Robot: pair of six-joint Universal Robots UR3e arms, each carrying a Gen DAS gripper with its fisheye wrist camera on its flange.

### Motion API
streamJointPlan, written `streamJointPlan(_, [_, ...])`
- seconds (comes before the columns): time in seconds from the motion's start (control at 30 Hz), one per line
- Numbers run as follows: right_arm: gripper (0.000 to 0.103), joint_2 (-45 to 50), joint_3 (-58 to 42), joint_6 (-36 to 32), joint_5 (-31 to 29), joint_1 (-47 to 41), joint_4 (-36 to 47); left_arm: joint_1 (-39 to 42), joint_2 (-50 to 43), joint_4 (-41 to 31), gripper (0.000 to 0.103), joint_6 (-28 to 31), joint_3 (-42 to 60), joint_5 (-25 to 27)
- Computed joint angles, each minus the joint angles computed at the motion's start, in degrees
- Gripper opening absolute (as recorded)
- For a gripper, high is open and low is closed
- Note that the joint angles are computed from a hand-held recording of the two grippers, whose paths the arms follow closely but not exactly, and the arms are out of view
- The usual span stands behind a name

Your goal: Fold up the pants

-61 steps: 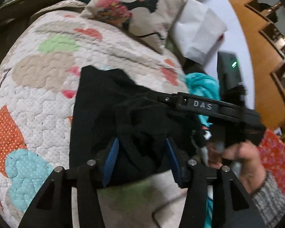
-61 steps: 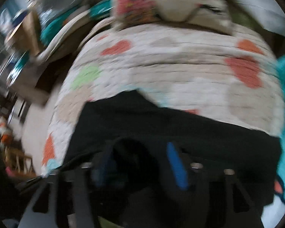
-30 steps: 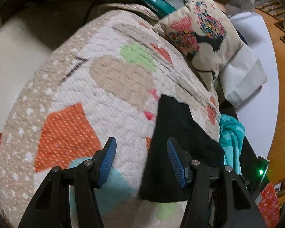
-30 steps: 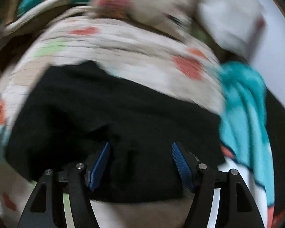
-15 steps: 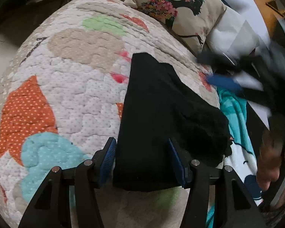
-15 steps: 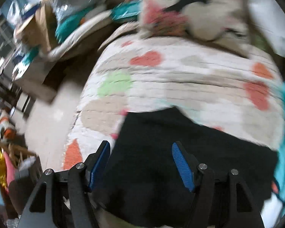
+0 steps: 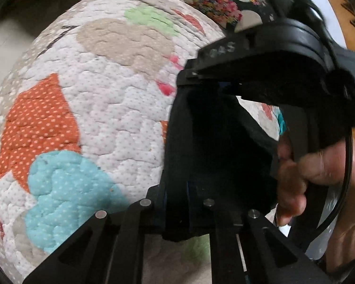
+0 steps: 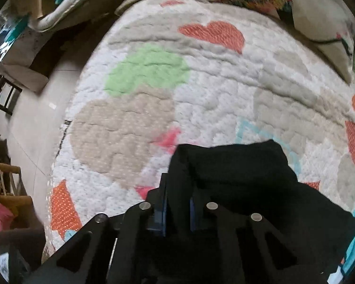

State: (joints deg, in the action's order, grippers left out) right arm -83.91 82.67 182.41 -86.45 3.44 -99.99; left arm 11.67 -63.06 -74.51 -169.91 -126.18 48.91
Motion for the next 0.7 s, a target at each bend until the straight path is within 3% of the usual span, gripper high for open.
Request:
streamJointPlan(0.2, [0.013, 1.96, -5.27, 1.37, 2.17, 3.05, 0.67, 10.07, 6.25, -11.95, 0.011, 7.51, 1.09, -0.42])
streamJointPlan(0.43, [0.013, 13.23, -19.66, 4.36, 4.55, 10.15, 3.34, 24.47, 10.04, -25.36, 0.012, 15.62, 3.88, 1.84])
streamJointPlan(0.5, [0.020, 16.63, -23.28, 5.45, 4.29, 11.93, 4.39, 25.98, 9.72, -26.45, 0.015, 15.75, 4.24, 2.76])
streamJointPlan(0.57, [0.037, 17.86, -24.32, 5.73, 5.03, 11.94, 4.15, 26.52, 10.85, -27.86, 0.019, 13.86, 4.74, 3.22])
streamJointPlan(0.7, [0.052, 11.52, -19.20, 5.75, 8.11, 7.82, 0.11, 31.94, 14.01, -35.07, 0.020, 19.39, 7.56, 2.64])
